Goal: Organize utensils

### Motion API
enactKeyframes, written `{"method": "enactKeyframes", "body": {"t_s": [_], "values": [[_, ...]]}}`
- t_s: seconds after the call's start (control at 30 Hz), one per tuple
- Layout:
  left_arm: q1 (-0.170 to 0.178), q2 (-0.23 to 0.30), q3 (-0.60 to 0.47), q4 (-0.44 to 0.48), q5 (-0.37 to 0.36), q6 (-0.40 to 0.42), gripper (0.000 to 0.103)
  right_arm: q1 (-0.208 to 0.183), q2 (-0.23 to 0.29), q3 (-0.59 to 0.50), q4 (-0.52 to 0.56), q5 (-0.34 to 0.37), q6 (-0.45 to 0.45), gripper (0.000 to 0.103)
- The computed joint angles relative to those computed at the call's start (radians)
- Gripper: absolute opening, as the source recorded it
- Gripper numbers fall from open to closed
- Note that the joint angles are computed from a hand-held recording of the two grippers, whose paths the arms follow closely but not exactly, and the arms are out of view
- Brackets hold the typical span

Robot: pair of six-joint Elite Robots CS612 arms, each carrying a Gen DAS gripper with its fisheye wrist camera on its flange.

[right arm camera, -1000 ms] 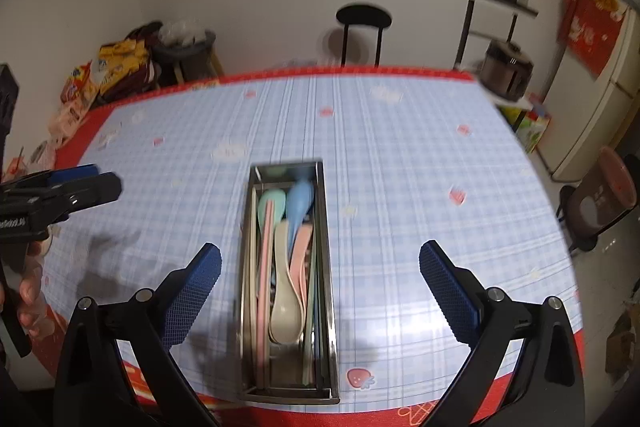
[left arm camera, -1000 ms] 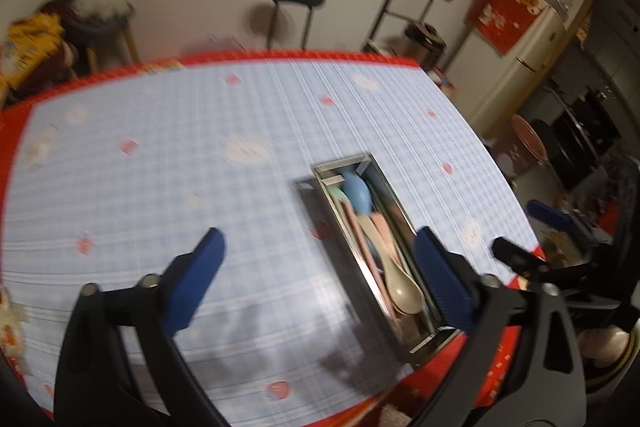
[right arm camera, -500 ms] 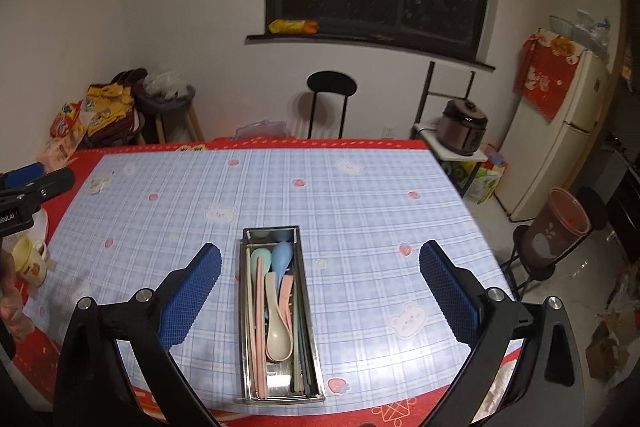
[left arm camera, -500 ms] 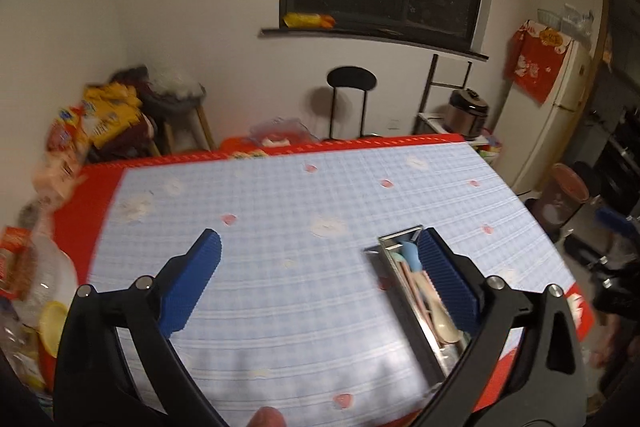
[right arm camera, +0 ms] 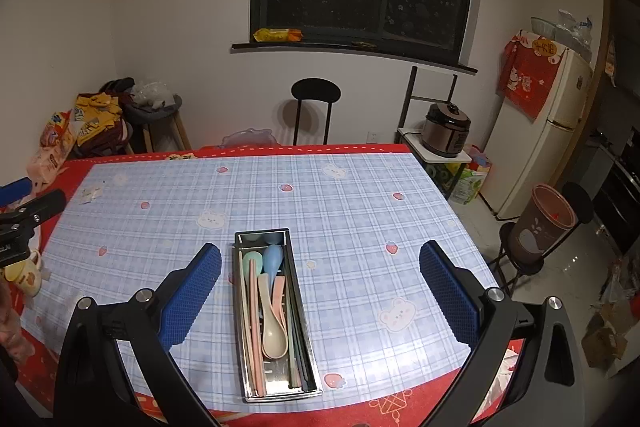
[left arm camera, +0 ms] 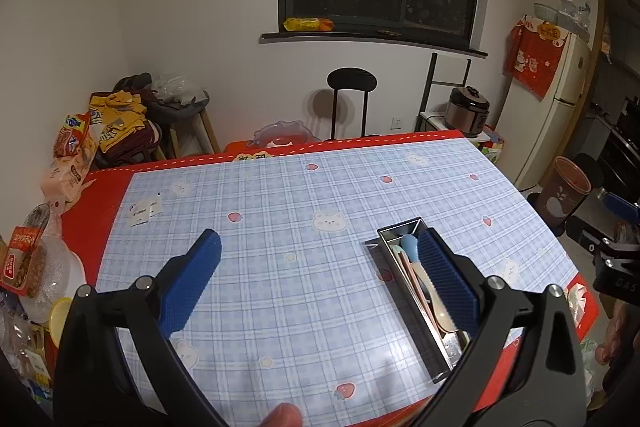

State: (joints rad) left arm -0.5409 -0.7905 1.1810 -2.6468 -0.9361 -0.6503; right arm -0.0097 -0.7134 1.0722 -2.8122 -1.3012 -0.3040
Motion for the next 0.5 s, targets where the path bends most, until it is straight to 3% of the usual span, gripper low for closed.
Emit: {"method": "enactKeyframes", "body": {"t_s": [0.5], "values": [[-0.007,0.001,-0.004,0.053,0.025,-0.020,0.097,0.010,0.003,-0.002,-0.008,-0.069,0.002,0.097]]}}
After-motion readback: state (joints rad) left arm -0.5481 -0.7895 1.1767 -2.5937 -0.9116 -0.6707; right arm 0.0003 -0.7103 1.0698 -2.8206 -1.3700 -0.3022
